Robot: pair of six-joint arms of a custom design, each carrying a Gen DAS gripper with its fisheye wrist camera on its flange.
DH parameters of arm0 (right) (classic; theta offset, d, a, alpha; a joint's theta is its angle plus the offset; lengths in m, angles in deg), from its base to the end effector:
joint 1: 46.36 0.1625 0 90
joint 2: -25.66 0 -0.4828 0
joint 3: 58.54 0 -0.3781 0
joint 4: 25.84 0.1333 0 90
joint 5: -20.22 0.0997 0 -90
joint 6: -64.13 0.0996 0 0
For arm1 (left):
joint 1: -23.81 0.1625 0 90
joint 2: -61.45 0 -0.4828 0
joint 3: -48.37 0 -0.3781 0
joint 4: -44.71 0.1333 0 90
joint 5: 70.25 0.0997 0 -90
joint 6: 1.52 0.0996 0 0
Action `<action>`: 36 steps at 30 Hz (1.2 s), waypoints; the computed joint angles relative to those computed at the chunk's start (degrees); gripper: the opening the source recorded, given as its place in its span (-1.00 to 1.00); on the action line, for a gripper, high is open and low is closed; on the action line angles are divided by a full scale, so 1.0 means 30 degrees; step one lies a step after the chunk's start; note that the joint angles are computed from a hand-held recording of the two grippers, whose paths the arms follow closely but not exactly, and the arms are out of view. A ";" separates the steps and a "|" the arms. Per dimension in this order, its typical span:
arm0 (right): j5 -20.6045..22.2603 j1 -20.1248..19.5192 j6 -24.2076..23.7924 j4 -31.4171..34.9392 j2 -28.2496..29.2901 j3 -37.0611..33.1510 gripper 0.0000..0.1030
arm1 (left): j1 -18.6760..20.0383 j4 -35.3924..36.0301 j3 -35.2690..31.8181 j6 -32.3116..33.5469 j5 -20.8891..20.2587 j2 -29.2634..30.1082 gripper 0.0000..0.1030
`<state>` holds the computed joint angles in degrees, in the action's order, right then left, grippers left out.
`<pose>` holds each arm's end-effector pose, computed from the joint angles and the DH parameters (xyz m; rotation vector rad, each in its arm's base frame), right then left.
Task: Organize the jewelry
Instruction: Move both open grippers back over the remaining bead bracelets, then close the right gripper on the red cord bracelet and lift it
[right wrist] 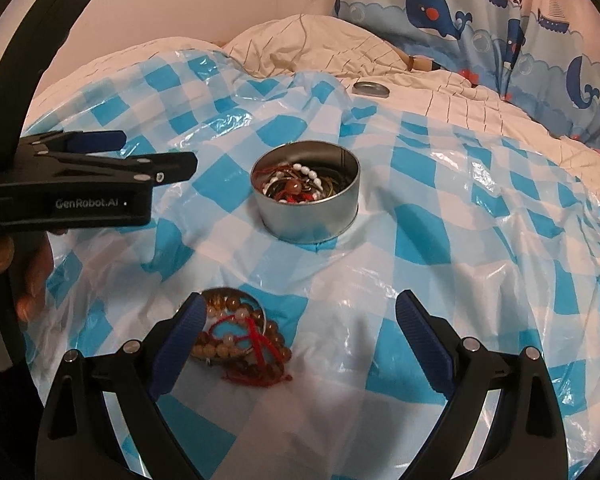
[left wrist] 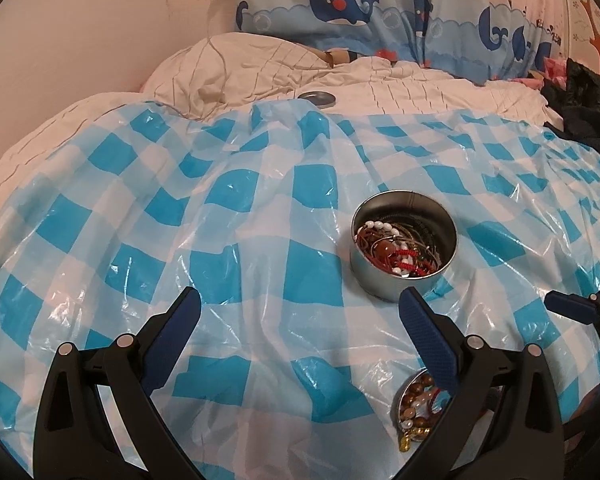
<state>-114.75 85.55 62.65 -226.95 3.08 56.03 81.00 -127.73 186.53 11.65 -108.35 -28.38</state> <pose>0.4142 -0.3672 -0.0639 0.7371 -2.3086 0.7279 -0.0225 -0.4255 0.3679 0.5590 2.1618 -0.8509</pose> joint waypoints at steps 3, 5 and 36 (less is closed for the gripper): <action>0.0684 0.0073 -0.0191 0.0523 -0.0192 0.0207 0.78 | 0.0133 0.0377 -0.0077 -0.0290 0.0077 -0.0182 0.85; 0.0995 0.0202 -0.0501 0.0955 -0.0141 0.0200 0.77 | 0.0261 0.0767 -0.0157 -0.0538 -0.0002 -0.0327 0.85; 0.2832 -0.0556 0.0963 0.1179 -0.0945 0.1051 -0.91 | 0.0658 0.2994 -0.0297 -0.1592 -0.0855 -0.1473 0.85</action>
